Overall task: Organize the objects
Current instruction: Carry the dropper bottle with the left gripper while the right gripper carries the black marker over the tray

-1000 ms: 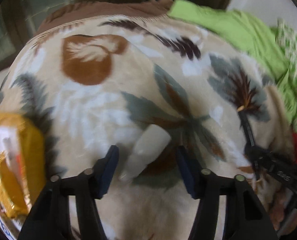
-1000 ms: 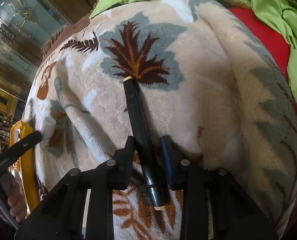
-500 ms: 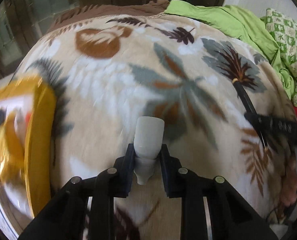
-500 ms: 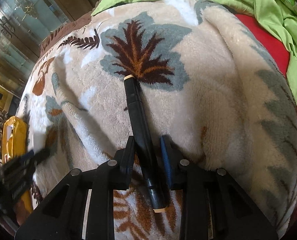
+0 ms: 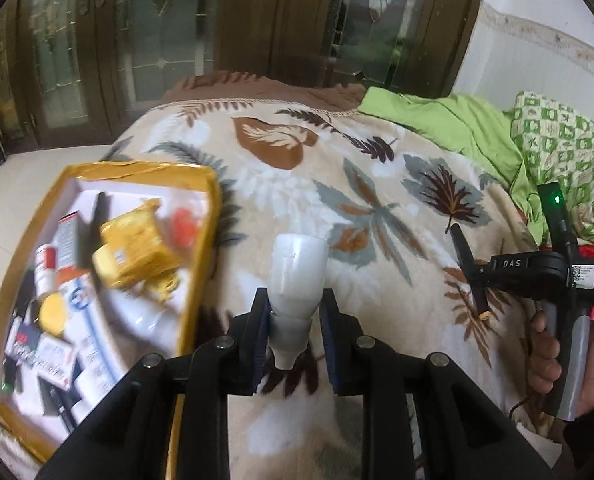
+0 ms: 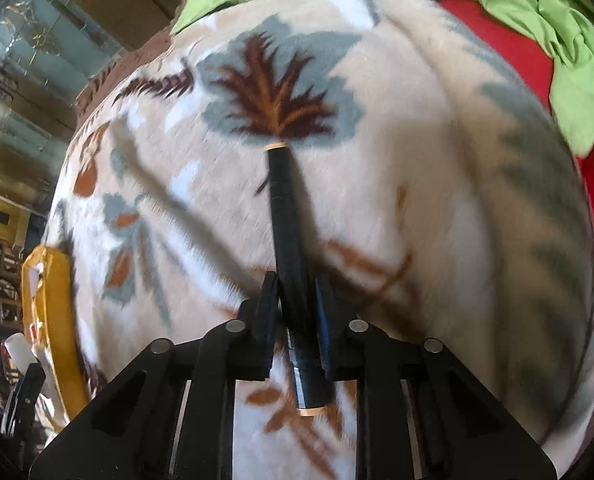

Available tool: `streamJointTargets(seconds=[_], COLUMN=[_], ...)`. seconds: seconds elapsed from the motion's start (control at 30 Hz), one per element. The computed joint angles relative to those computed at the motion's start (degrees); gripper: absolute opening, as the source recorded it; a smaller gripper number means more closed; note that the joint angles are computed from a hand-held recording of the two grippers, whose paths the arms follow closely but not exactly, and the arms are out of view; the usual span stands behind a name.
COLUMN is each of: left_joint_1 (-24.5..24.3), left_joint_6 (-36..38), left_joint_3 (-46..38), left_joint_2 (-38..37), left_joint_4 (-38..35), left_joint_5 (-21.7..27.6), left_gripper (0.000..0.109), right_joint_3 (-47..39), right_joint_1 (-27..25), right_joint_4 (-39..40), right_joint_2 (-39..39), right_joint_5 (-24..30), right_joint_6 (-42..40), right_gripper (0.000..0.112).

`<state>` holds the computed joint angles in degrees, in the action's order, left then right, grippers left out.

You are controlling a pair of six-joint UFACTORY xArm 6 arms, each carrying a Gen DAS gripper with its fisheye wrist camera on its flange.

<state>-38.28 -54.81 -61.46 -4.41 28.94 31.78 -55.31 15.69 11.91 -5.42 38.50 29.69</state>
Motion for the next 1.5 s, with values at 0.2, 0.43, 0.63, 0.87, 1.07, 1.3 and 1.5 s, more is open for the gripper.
streamJointTargets(seconds=[0.2,0.43,0.63,0.87,1.07,1.3,1.5], left_joint_1=[1.81,6.00,7.61,10.94,17.41,23.03,23.29], left_joint_6=[-0.28,9.28,14.64,13.50,19.71,33.49,29.85], left_joint_3=[4.75,15.62,20.60,23.93,28.27,31.83,30.40], left_joint_2=[-5.17,-12.87,-16.97,-22.58,-30.30,-32.96,-30.56], left_joint_4=[-2.55,-22.85,-33.25,-32.50,-35.27,-52.43,-48.15], left_joint_5=[-3.91,-15.55,-19.66,-16.81,-7.39,-3.28,-0.30], left_gripper=[0.023,0.023,0.023,0.023,0.023,0.024,0.024], right_joint_3=[-2.83,-7.82,-9.34,-10.34,-15.58,-23.45,-29.35], right_joint_1=[5.15,12.55,15.25,18.13,23.29,27.55,28.36], right_joint_4=[-2.81,0.16,3.73,9.82,12.86,14.17,10.95], right_joint_2=[-1.37,0.12,0.83,1.71,5.61,12.72,18.44], right_joint_5=[-0.09,0.61,0.41,-1.35,-1.29,-0.84,-0.62], right_joint_6=[1.73,-1.39,-4.25,-7.71,-12.67,-16.31,-15.10], right_gripper=[0.014,0.014,0.014,0.014,0.014,0.014,0.014])
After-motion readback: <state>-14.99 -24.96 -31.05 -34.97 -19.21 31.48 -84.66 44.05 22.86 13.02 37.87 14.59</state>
